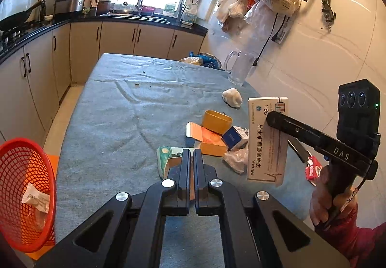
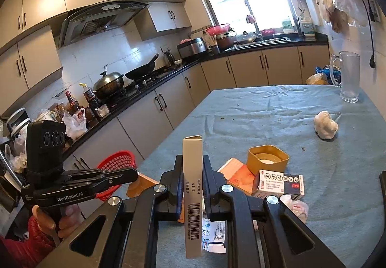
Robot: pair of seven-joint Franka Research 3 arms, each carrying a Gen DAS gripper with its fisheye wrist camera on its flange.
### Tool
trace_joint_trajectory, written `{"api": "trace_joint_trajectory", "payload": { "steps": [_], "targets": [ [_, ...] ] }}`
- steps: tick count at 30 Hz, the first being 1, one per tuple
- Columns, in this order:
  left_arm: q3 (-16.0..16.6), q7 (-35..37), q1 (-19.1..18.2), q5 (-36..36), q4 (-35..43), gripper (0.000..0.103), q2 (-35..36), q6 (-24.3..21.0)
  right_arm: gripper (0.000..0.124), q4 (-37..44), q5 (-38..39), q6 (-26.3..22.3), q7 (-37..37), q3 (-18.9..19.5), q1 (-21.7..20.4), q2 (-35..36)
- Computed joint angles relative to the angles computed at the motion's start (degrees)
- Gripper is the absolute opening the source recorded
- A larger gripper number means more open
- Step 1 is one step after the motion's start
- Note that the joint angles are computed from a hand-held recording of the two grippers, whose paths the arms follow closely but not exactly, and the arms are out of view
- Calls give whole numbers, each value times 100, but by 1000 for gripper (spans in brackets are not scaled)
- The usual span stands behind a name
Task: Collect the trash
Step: 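Grasp the orange carton with the left tool while the right tool holds the white box, then carry the orange carton with the left tool while the right tool carries the white box into the basket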
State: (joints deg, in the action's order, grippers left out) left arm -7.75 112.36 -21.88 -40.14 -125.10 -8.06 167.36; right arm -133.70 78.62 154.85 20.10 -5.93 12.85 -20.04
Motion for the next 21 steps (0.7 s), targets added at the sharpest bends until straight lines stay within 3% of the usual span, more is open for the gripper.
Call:
{"api": "trace_joint_trajectory", "payload": {
  "steps": [2, 9, 18, 21],
  "targets": [
    [65, 237, -38, -165, 4, 2, -35, -151, 15, 15, -31, -36, 55, -1, -5, 10],
    [-49, -211, 155, 461, -264, 6, -119, -538, 15, -34, 11, -17, -8, 1, -4, -9],
    [8, -154, 59, 341, -553, 11, -93, -649, 15, -100, 90, -111, -82, -25, -21, -47],
    [-44, -129, 11, 312, -638, 5, -124, -435, 15, -157, 107, -109, -110, -17, -29, -90]
  ]
}}
